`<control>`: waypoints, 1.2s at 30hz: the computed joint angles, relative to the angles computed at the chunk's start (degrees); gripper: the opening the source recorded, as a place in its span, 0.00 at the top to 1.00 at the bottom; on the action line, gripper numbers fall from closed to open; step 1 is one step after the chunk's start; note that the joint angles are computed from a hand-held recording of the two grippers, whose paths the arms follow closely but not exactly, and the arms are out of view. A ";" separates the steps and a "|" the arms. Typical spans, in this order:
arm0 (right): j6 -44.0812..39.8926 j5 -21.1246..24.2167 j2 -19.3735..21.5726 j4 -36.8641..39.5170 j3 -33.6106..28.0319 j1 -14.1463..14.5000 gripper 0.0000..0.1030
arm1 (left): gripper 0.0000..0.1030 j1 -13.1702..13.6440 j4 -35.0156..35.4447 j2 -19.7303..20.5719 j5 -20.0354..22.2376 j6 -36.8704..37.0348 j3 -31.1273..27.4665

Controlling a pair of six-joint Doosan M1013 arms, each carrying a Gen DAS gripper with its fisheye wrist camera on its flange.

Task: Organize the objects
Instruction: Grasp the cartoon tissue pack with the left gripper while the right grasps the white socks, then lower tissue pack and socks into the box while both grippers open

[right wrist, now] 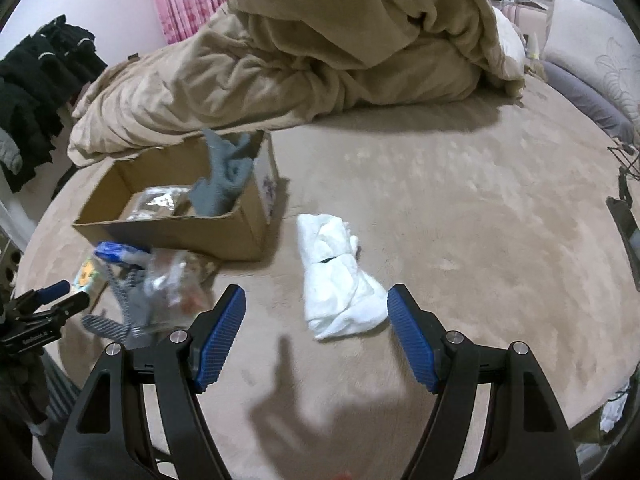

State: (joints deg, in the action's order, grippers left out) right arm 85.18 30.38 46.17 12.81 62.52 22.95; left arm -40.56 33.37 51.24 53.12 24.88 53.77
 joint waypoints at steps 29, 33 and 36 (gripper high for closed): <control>-6.35 1.12 -0.82 1.80 0.37 1.58 0.61 | 0.55 -1.24 -0.67 -3.16 -1.89 0.55 1.11; -11.14 2.00 -2.11 8.44 0.89 1.66 0.61 | 0.55 -2.03 0.92 -4.66 -2.19 -0.47 1.96; -15.39 3.47 -3.00 14.36 1.24 1.75 0.61 | 0.55 -2.47 1.87 -5.62 -2.54 -1.29 2.21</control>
State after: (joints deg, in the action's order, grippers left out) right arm 69.79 33.85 43.17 27.17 63.76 24.71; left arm -43.03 35.24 45.62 50.58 23.59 55.98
